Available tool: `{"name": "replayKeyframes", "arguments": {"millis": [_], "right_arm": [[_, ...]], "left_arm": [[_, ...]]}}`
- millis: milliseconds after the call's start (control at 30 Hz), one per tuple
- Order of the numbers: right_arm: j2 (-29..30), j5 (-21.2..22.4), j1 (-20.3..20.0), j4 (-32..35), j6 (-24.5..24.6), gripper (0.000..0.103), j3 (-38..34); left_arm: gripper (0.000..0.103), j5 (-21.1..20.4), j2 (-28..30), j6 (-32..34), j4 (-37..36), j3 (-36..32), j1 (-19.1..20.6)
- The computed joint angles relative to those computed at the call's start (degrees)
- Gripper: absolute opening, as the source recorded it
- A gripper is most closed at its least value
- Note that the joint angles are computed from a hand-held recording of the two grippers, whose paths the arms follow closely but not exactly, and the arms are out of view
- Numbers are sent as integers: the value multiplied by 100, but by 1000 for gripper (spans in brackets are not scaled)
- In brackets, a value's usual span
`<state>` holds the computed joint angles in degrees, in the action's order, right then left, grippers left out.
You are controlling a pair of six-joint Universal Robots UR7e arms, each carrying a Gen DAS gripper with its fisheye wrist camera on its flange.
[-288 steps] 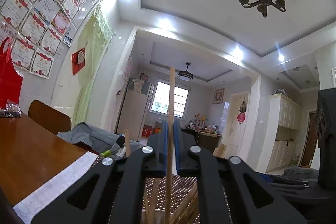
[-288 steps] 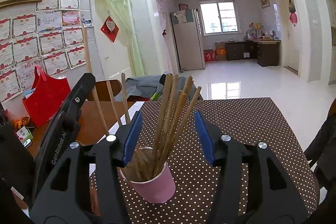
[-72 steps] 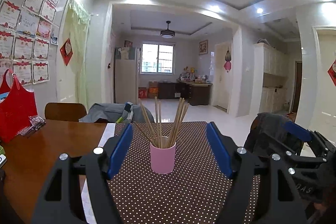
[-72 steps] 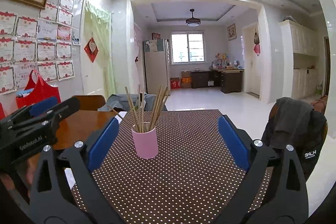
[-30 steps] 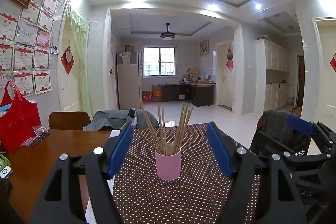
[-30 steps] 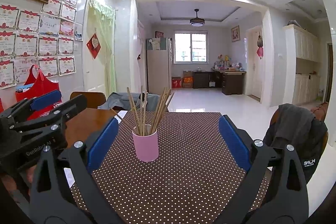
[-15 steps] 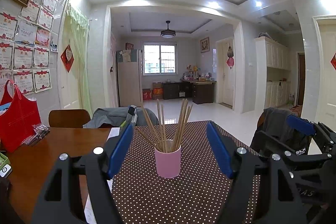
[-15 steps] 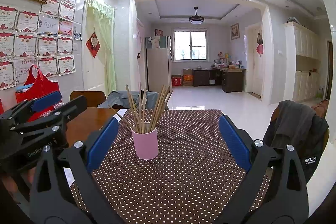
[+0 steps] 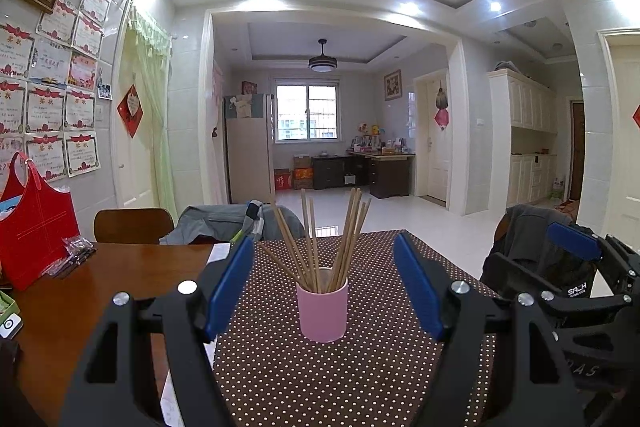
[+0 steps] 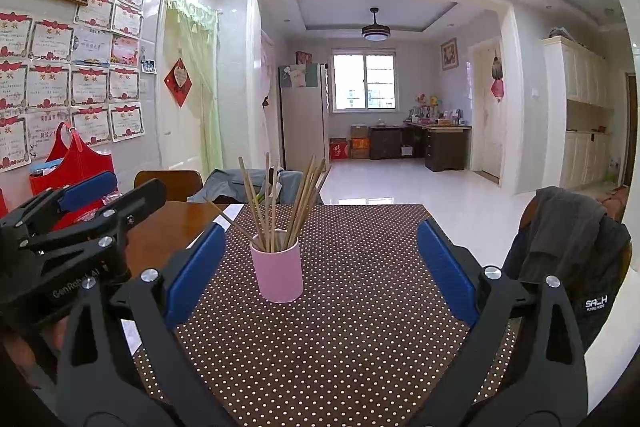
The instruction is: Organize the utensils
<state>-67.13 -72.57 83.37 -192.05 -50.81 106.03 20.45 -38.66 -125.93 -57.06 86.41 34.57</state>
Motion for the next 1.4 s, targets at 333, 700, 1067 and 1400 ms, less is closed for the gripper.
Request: {"name": "replayKeyframes", "arguments": {"millis": [333,700,1067,1400], "right_arm": [[174,-66,-1,201,90,94,-281],[408,-192,-10,479,116,94,-636],[559,-246,2,640,124,94,-847],[587,-254,10,651,137,94,-879]], "left_arm": [[71,80,114,-124,377,-275,146],[71,152,343,-258,732,-705,329],[71,195,441,-174,698,-858,440],[71,210,454,-163,690,-866,463]]}}
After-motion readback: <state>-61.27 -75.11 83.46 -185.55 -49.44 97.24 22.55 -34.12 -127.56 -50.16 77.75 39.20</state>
